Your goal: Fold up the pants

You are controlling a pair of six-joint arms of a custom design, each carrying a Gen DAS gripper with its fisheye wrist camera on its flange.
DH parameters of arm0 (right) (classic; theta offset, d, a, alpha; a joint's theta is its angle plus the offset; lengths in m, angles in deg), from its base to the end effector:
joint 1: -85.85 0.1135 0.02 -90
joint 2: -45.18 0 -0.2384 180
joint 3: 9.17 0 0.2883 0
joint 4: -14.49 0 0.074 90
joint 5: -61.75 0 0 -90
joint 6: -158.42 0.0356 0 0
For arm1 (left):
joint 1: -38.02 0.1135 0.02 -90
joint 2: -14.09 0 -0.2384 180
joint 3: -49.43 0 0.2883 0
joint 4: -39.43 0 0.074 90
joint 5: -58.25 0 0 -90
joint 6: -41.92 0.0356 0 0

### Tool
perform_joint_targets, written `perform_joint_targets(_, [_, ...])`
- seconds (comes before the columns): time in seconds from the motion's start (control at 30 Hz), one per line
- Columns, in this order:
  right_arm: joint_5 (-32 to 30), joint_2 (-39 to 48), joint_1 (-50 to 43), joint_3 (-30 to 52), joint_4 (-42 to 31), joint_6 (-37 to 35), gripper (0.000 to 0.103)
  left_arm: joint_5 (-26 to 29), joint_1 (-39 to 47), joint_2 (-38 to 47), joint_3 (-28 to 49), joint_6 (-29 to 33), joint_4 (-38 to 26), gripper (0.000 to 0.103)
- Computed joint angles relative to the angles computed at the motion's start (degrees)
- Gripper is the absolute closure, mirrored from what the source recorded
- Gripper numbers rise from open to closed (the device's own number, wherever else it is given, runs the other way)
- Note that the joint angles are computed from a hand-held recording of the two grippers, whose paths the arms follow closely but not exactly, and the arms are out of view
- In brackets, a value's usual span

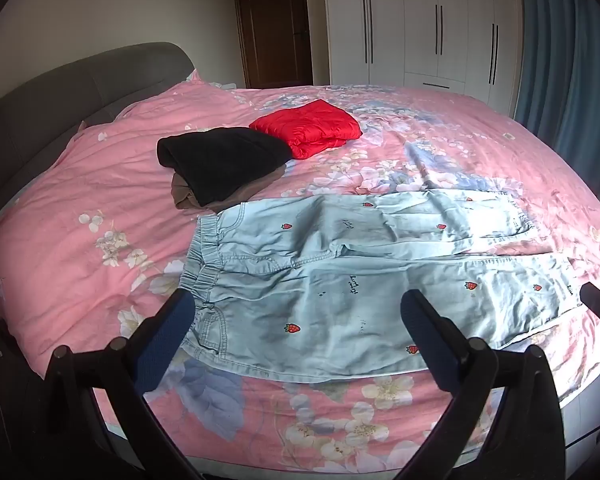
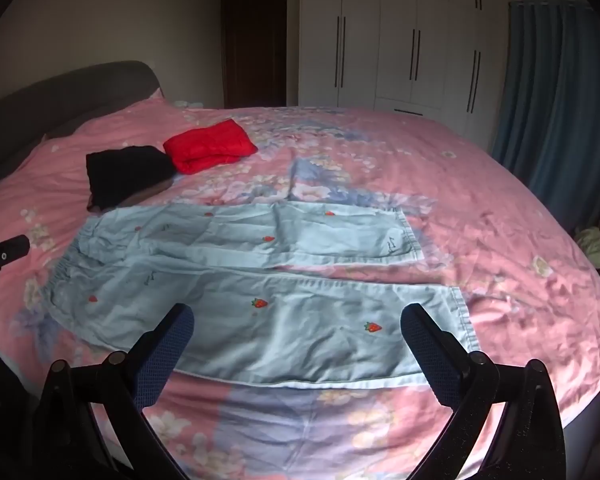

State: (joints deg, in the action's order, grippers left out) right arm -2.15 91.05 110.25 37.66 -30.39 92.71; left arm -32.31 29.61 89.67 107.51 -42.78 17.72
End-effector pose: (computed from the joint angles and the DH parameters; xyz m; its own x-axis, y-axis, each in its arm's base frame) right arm 0.2055 0.0760 0.2159 -0.6097 0.1291 -0.7821 0.1848 0.9826 0.0182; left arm 0.3171 -0.0465 0.1884 -0.6099 0.1835 -0.7710 0.1959 0.9775 0.0777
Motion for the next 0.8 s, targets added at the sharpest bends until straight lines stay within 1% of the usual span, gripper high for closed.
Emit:
perform_joint_targets(0.33, [0.4,-0.6,0.2,-0.4,-0.2,0.3,0.001,-0.1,0.0,0.2,0.0,-0.2,0.3,0.000])
perform_joint_targets(0.37, [0.0,1.4,0.2,0.5,0.8,0.2,0.001,-0.2,0.0,0.2,0.0,-0.1,0.3,0.000])
perform_joint_targets(0.8, [0.0,-1.2,0.1,-0.1,-1.1,0.3,0.001,-0.2,0.0,0.1,0.4,-0.1,-0.5,0.000])
